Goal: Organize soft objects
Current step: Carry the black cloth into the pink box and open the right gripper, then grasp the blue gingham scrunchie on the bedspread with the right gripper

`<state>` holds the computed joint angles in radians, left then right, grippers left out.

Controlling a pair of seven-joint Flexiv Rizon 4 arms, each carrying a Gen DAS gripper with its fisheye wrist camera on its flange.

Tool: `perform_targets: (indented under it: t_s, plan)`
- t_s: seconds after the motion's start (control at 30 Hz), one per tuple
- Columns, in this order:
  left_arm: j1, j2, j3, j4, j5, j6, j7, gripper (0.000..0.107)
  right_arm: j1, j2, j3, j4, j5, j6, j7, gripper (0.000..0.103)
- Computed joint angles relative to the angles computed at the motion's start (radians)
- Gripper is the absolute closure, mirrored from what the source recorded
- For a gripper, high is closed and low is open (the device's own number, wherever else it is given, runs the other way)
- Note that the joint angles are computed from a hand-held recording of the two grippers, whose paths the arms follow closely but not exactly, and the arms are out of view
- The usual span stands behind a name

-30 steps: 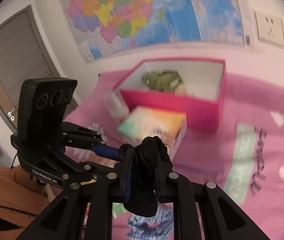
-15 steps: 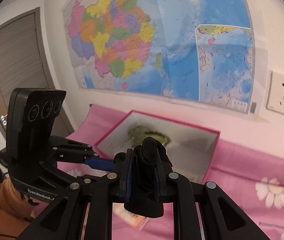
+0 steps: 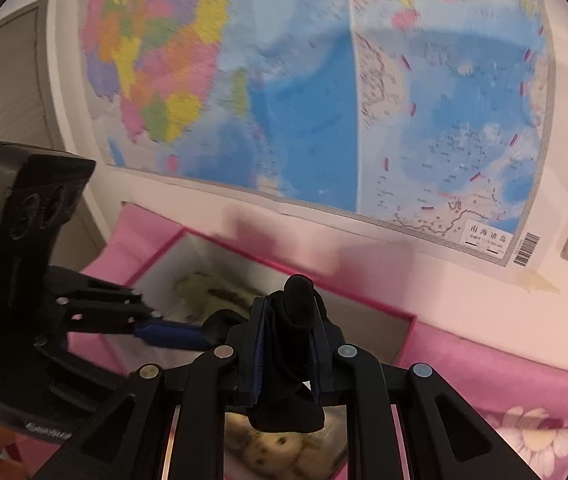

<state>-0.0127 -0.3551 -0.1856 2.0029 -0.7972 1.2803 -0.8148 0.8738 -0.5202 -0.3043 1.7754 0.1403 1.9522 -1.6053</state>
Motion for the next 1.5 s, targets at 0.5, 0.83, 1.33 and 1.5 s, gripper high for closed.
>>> perform_targets:
  t_s: [0.5,0.83,1.33,1.5]
  plan:
    - [0.036,0.169,-0.147,0.169,-0.468,0.102,0.442,0.068,0.090,0.023,-0.082,0.132,0.091,0.101,0.039,0.071]
    - [-0.142,0.381,-0.043,0.323,-0.828,0.020,0.786,0.064,-0.150,0.144,0.302,0.346,0.019,0.295,0.004,0.068]
    - [-0.290,0.481,0.137,0.514,-0.746,-0.130,0.759,0.063,-0.149,0.140,0.465,0.514,0.146,0.377,-0.062,0.058]
    - [-0.290,0.462,0.150,0.544,-0.691,-0.207,0.736,0.063,-0.072,0.108,0.415,0.530,0.243,0.279,-0.086,0.052]
